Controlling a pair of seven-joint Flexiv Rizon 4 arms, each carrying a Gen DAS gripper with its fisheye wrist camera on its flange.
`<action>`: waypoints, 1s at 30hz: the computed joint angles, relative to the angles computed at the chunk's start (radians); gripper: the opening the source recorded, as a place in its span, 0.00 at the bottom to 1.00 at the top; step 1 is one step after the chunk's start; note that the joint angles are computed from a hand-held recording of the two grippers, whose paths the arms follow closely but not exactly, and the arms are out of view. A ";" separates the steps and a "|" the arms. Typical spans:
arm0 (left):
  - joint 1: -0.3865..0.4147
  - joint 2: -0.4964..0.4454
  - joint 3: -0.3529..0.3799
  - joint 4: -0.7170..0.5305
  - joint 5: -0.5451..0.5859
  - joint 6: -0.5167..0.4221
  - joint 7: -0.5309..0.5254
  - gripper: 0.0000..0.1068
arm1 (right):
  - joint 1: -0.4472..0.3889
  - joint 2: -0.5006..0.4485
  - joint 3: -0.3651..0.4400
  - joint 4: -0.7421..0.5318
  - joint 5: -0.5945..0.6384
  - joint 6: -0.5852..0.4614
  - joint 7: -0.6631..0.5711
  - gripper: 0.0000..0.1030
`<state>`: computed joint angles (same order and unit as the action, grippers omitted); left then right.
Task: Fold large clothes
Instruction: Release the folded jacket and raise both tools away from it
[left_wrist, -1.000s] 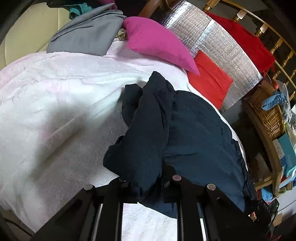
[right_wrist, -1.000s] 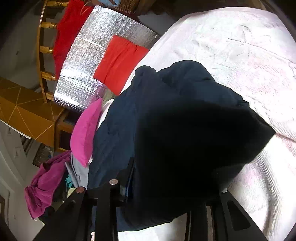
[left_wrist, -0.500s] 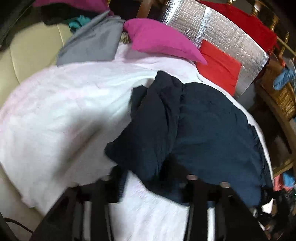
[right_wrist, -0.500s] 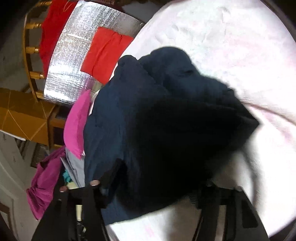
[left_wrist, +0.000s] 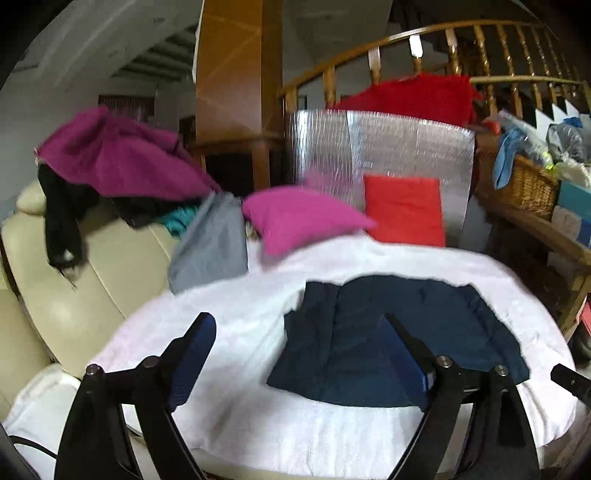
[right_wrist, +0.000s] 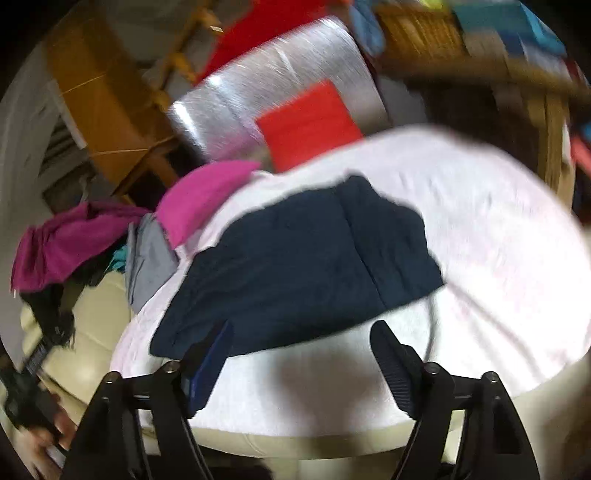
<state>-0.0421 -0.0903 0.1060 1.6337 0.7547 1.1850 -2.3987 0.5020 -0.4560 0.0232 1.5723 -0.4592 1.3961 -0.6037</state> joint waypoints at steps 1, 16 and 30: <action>-0.008 0.024 0.001 0.006 0.011 -0.013 -0.006 0.87 | 0.035 0.035 -0.044 0.030 -0.048 0.011 0.024 0.84; 0.089 0.299 -0.171 0.103 0.027 -0.150 -0.020 0.95 | 0.053 0.394 -0.128 0.236 -0.858 -0.027 0.579 1.00; 0.161 0.435 -0.273 0.182 -0.003 -0.201 0.025 0.96 | -0.060 0.425 0.111 0.271 -0.592 -0.117 0.358 1.00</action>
